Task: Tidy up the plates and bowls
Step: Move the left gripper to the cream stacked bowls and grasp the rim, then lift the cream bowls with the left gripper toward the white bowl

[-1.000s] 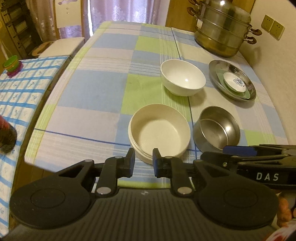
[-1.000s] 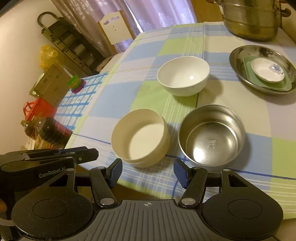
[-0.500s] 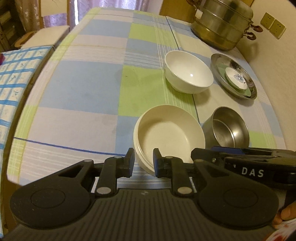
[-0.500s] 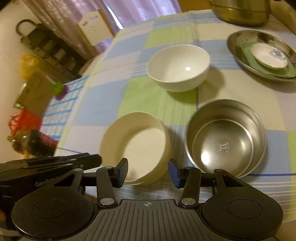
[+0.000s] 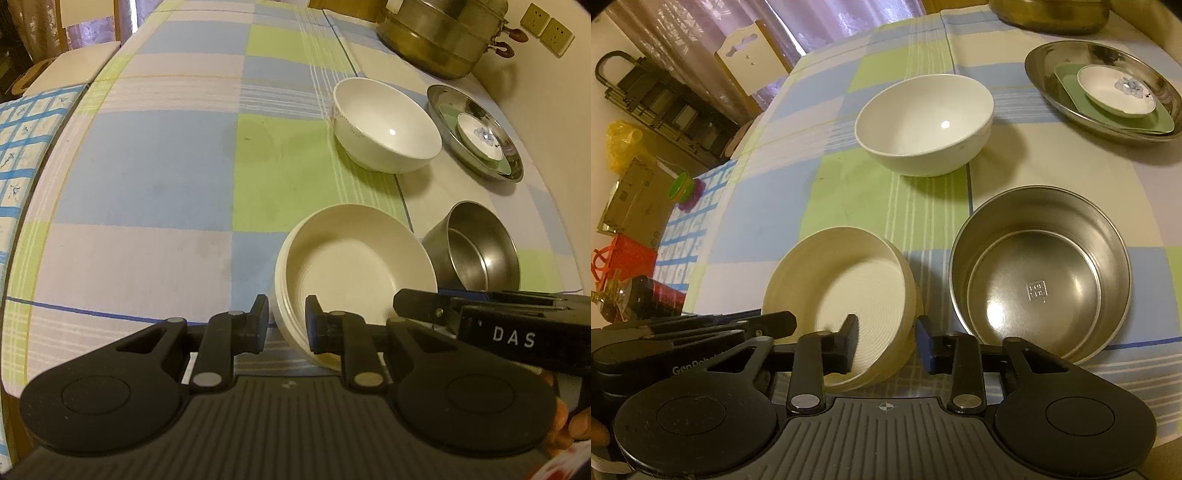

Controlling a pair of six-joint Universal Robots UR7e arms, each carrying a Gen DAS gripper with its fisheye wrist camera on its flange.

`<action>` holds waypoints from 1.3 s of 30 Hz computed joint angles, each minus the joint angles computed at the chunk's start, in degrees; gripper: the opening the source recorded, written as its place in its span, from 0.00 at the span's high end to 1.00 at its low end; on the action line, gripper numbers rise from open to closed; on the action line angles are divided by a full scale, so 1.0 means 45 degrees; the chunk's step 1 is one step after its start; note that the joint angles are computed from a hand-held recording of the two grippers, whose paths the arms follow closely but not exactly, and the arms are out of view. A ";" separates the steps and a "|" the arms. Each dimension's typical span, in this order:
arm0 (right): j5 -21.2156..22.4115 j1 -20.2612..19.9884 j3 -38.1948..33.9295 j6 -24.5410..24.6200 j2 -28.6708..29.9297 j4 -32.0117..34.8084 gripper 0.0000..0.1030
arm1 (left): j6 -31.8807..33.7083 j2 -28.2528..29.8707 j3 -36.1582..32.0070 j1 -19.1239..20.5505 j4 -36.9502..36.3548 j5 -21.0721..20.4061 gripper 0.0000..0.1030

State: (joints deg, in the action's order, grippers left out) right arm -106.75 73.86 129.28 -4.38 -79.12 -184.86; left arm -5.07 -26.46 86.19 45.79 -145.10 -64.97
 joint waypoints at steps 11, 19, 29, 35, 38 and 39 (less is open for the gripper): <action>-0.0051 0.0157 -0.0209 -0.0132 0.0027 0.0041 0.84 | 0.0519 -0.0015 -0.0032 -0.0125 -0.0514 0.0276 0.85; 0.0139 0.0495 -0.0455 -0.0465 -0.0179 -0.0247 0.84 | 0.0839 -0.0088 -0.0438 -0.0286 -0.1041 0.0231 0.85; -0.0134 0.0622 -0.1161 -0.0446 -0.0348 -0.0427 0.84 | 0.1615 0.0814 -0.2031 -0.0429 -0.1294 -0.0189 0.85; -0.0246 0.0411 -0.1547 -0.0450 -0.0447 -0.0501 0.84 | 0.1968 0.1663 -0.3364 -0.0460 -0.1044 -0.0552 0.85; -0.0239 0.0270 -0.1868 -0.0416 -0.0404 -0.0382 0.84 | 0.2086 0.2166 -0.4135 -0.0448 -0.0832 -0.0640 0.85; -0.0245 0.0227 -0.1983 -0.0400 -0.0359 -0.0370 0.84 | 0.2130 0.2336 -0.4400 -0.0437 -0.0741 -0.0645 0.85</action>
State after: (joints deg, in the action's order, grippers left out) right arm -107.85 74.88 120.36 -6.18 -80.73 -186.52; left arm 4.51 -15.95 66.39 43.82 -148.43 -67.87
